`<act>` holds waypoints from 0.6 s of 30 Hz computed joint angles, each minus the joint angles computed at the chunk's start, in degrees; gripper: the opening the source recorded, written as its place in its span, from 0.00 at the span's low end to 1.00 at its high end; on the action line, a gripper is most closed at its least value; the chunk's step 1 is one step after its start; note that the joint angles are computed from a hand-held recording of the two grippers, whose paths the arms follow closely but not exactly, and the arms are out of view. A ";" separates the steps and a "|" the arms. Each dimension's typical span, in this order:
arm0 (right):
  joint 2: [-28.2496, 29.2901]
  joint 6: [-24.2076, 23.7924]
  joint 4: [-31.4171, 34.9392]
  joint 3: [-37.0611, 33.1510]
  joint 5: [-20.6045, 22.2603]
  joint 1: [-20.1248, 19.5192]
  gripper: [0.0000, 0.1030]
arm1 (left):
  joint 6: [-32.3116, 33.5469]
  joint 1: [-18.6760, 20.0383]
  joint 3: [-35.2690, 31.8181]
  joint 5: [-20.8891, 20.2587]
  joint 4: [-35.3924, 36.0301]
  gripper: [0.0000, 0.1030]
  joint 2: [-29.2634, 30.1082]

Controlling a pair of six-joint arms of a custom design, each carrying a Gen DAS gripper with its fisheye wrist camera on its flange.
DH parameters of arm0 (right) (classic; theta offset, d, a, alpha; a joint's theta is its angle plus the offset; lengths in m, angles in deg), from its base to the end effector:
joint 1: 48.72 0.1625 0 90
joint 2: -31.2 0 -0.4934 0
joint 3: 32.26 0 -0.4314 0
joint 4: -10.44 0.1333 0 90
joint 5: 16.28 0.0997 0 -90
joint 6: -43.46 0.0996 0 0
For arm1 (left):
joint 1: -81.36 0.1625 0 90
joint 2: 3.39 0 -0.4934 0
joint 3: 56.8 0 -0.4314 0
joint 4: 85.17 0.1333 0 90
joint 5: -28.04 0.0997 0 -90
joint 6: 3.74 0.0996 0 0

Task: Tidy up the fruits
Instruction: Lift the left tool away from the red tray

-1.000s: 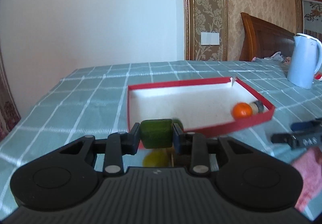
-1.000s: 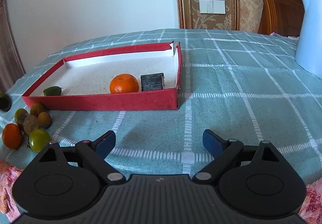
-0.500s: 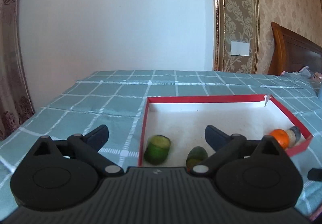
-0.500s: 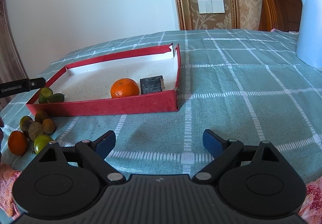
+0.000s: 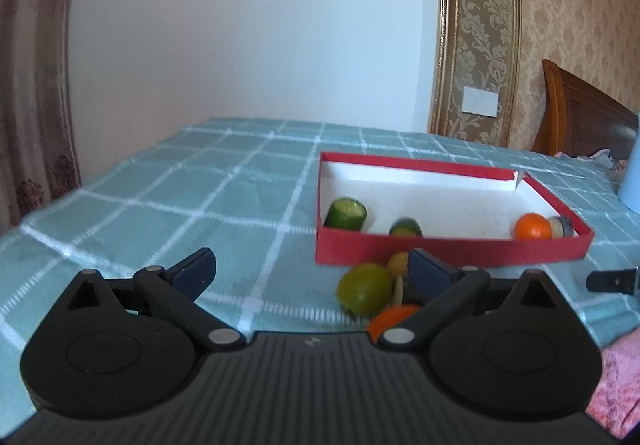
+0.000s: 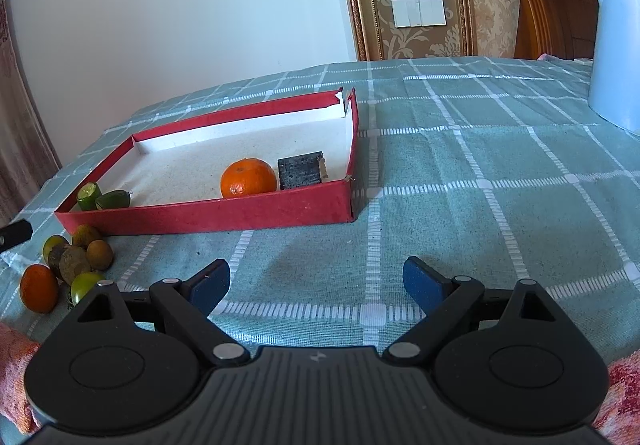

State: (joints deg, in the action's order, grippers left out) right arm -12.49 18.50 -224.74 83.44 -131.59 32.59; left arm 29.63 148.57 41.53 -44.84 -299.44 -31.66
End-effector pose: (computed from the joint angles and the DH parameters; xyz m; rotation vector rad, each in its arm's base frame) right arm -0.0017 -0.6118 0.1624 -0.0480 -2.0701 1.3184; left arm -0.1279 -0.7242 0.0159 1.0053 2.2930 -1.2376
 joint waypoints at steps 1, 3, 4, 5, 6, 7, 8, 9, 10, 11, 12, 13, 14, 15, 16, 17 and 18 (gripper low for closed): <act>0.16 0.01 -0.29 -0.13 -0.55 0.10 0.91 | 0.32 0.42 0.23 -2.00 -1.70 1.00 0.09; 0.14 0.28 -0.47 -0.09 -0.52 0.06 0.91 | 1.37 0.35 -0.01 -1.86 -5.96 1.00 1.16; 0.14 0.33 -0.50 -0.05 -0.47 0.06 0.91 | 1.47 -0.05 -0.28 -0.03 -5.98 1.00 1.45; 0.12 0.23 -0.49 -0.04 -0.52 0.06 0.91 | 1.57 -0.22 -0.43 0.86 -5.14 1.00 1.46; 0.11 0.22 -0.52 -0.02 -0.46 0.04 0.91 | 1.45 -0.36 -0.64 1.67 -4.10 1.00 1.41; 0.08 0.14 -0.50 -0.01 -0.38 0.02 0.91 | 1.01 -0.55 -0.84 3.03 -3.69 1.00 1.48; -0.03 -0.04 -0.22 0.07 -0.10 -0.03 0.91 | 0.27 -0.70 -1.10 4.33 -3.31 1.00 1.53; -0.07 -0.43 0.09 0.07 0.05 0.03 0.92 | -0.75 -0.73 -1.25 5.15 -2.48 1.00 1.41; 0.09 -1.21 0.11 -0.06 -0.11 0.23 0.92 | -2.36 -0.70 -1.44 6.01 -1.17 1.00 1.16; 0.27 -2.07 0.16 -0.26 -0.39 0.45 0.92 | -3.77 -0.60 -1.73 6.53 -0.29 1.00 1.02; 0.51 -3.18 0.23 -0.52 -0.86 0.72 0.92 | -5.58 -0.50 -2.01 7.23 0.78 1.00 0.84; 0.79 -4.06 0.21 -0.81 -1.39 1.00 0.92 | -7.79 -0.41 -2.35 8.24 2.29 1.00 0.59; 1.14 -5.03 -0.07 -1.12 -2.02 1.29 0.92 | -10.00 -0.12 -2.60 8.64 3.99 1.00 0.22; 1.48 -5.94 -0.42 -1.39 -2.52 1.55 0.92 | -12.33 0.18 -2.79 8.58 6.02 1.00 -0.28; 1.66 -6.57 -0.63 -1.49 -2.69 1.68 0.92 | -14.86 0.48 -3.13 8.80 8.46 1.00 -0.74; 1.73 -6.68 -0.53 -1.54 -2.68 1.75 0.92 | -17.18 0.69 -3.51 9.31 10.61 1.00 -1.08; 1.79 -6.43 -0.37 -1.56 -2.50 1.85 0.92 | -18.05 0.87 -3.54 9.03 10.78 1.00 -1.22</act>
